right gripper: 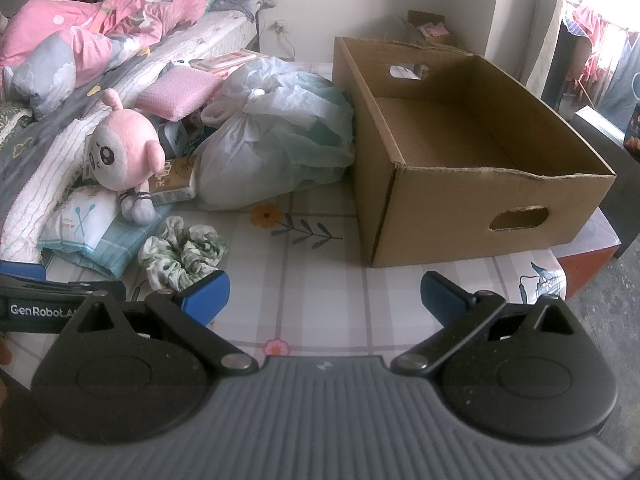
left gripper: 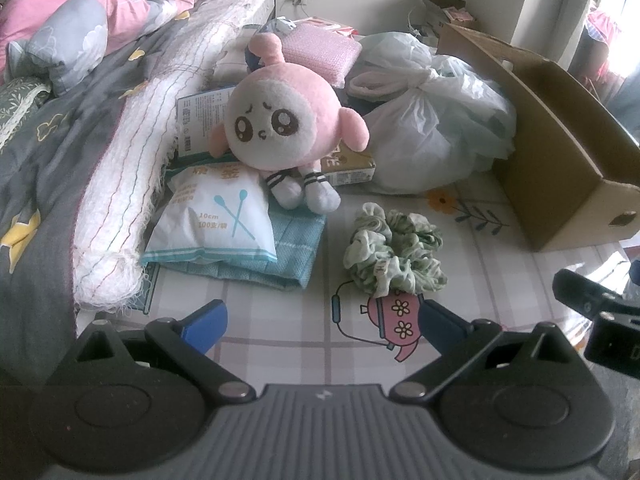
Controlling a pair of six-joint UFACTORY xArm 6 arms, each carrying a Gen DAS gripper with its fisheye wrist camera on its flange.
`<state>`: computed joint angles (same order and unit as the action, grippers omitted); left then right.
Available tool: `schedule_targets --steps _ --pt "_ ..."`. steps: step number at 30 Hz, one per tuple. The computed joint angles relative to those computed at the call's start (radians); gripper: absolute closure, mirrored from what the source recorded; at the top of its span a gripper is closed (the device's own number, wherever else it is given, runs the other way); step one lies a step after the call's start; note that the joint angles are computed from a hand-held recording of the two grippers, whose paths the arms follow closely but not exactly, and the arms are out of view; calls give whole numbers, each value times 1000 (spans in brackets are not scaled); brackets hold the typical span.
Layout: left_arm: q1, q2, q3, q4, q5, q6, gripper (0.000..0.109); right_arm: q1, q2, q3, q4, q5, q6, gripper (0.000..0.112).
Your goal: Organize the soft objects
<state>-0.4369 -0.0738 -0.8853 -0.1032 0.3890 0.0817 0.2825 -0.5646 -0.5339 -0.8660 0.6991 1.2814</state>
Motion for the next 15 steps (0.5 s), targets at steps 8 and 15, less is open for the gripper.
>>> schedule_targets --steps 8,15 --pt "2 0 1 -4 0 5 7 -2 4 1 -1 -3 2 10" --pt "3 2 -2 -8 4 7 7 -4 8 -1 1 -4 0 10"
